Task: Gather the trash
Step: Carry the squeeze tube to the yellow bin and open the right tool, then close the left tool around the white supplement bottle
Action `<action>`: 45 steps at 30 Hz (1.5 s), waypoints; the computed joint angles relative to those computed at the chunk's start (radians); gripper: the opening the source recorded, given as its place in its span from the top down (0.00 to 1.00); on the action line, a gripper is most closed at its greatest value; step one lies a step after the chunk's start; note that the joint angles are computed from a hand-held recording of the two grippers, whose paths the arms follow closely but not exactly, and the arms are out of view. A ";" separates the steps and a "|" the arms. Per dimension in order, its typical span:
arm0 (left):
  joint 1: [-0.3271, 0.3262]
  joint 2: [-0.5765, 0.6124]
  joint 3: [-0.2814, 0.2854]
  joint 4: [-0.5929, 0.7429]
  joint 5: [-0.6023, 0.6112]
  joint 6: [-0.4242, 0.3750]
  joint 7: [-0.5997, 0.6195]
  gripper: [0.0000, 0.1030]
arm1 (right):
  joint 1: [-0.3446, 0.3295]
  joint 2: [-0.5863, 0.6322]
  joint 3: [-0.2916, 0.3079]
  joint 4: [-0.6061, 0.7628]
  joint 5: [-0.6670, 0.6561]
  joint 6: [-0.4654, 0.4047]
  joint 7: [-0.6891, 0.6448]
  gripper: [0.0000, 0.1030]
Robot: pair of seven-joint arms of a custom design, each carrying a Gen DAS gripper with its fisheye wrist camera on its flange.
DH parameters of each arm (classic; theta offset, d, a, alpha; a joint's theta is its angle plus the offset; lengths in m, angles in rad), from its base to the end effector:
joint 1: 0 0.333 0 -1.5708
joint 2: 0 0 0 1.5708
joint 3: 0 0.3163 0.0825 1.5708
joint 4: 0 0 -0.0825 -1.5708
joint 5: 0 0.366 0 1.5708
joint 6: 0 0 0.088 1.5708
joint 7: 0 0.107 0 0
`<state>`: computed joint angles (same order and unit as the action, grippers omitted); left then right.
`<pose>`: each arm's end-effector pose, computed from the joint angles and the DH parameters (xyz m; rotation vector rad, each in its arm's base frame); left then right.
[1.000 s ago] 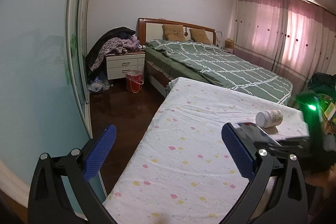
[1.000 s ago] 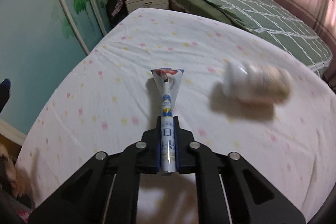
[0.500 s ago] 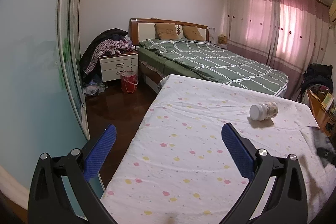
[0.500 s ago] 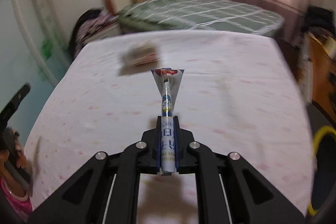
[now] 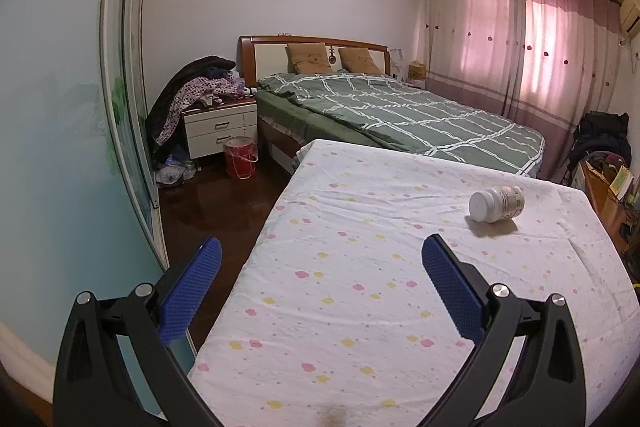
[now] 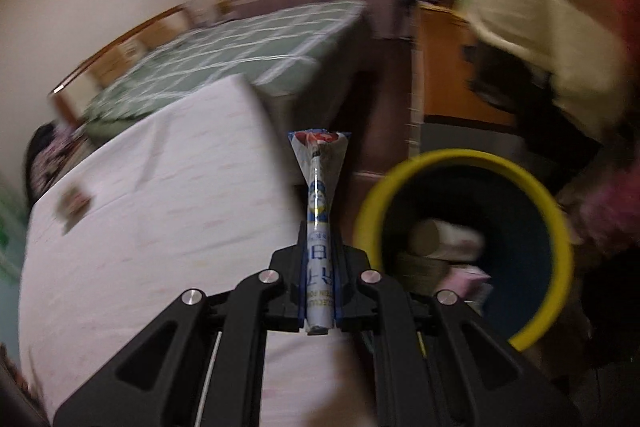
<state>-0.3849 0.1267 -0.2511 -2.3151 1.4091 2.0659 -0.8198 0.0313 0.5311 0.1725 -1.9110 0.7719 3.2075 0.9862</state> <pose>0.4304 -0.2534 0.3063 -1.9509 0.8334 -0.5574 0.6482 0.0535 0.3021 -1.6829 1.7841 -0.5066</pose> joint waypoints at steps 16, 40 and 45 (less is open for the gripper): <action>0.004 0.012 0.006 0.011 -0.001 0.022 0.019 0.04 | 0.187 0.075 -0.307 0.030 -0.148 -0.039 0.319 0.64; -0.007 0.235 0.060 0.398 0.027 0.351 0.354 0.04 | 0.189 0.029 -0.140 -0.045 -0.134 0.136 0.131 0.51; 0.009 0.373 0.109 0.573 -0.098 0.464 0.513 0.04 | 0.174 0.034 -0.125 -0.041 -0.125 0.145 0.117 0.50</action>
<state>-0.3754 0.4996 -0.1416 -1.7419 1.3109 2.5301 -0.3069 0.2057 0.5653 0.0479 -1.9518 0.6472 3.3521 1.1028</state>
